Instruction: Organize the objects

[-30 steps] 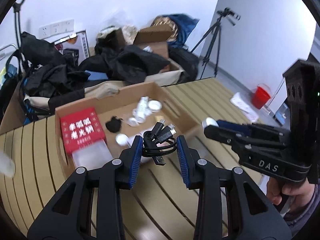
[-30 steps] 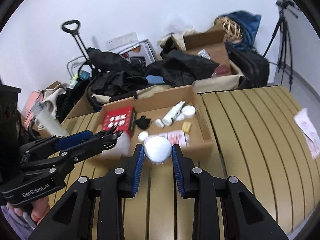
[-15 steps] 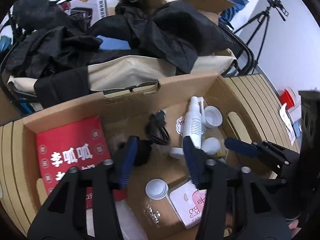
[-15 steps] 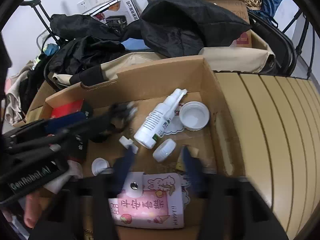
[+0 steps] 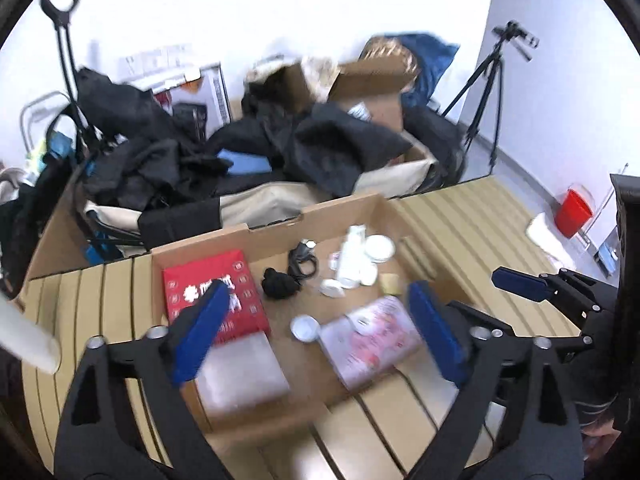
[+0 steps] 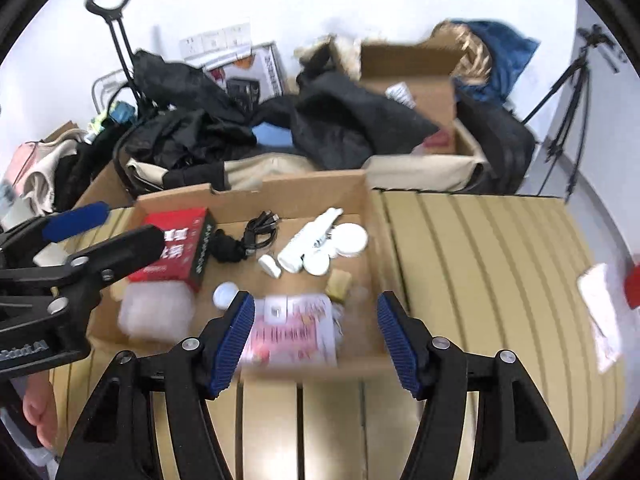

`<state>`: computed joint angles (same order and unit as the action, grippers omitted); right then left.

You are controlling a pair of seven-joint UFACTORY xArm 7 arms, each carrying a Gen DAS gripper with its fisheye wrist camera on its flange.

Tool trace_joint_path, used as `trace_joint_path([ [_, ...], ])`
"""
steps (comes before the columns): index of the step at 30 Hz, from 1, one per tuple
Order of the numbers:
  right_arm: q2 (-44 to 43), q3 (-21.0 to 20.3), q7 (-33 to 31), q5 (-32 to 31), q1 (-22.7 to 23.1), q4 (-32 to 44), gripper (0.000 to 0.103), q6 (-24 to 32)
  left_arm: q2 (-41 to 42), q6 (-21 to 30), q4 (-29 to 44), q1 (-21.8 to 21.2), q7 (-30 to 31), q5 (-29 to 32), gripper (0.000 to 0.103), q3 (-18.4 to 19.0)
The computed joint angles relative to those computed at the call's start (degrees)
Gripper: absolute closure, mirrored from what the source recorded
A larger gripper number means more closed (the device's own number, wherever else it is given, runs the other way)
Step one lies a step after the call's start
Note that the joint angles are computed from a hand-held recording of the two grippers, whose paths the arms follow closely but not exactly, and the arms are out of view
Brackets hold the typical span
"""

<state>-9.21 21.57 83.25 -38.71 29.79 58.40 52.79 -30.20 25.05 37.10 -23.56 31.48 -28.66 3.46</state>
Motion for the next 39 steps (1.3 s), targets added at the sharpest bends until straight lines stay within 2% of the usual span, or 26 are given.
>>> trace_joint_path([
  [4,-6.57,5.67,5.93,1.37,2.95,-0.86,0.024,9.35,-17.38,6.71,-8.17,1.19,-3.74,2.8,0.01,-2.51],
  [5,-7.71,7.42,7.32,2.16,3.77,-0.66,0.023,12.06,-21.87,8.4,-10.08,1.56,-5.16,3.86,0.005,-3.19],
  [7,-9.76,10.84,10.4,3.63,5.46,-0.3,0.023,16.16,-32.77,13.51,-14.15,2.32,-8.33,5.69,0.0,-3.53],
  [9,-10.87,14.1,13.25,5.44,7.26,0.45,0.023,18.91,-43.0,19.9,-16.97,3.84,-12.07,7.66,0.0,-3.67],
  [14,-9.17,22.54,21.78,6.64,10.64,4.75,0.023,27.29,-63.42,35.87,-19.89,7.12,-18.96,11.21,0.0,-2.33],
  [18,-4.09,27.7,32.09,5.74,13.92,7.67,0.023,31.32,-72.31,44.52,-20.03,8.87,-21.36,12.62,0.0,-1.64],
  [21,0.05,28.76,35.21,4.88,16.55,9.65,0.023,32.46,-76.59,49.28,-19.49,9.73,-21.73,13.51,0.0,-1.95],
  [24,1.91,28.07,36.48,3.85,18.97,10.74,0.023,33.37,-78.1,51.32,-18.96,9.98,-21.58,13.32,0.0,-2.25],
  [31,7.22,26.58,38.87,0.06,24.78,16.58,0.023,42.06,-80.4,54.25,-17.39,10.1,-20.69,12.83,0.0,-2.24],
  [39,7.78,21.55,38.54,-1.33,30.56,17.39,0.023,42.39,-80.94,55.42,-16.47,10.93,-20.3,12.21,0.0,-3.31],
])
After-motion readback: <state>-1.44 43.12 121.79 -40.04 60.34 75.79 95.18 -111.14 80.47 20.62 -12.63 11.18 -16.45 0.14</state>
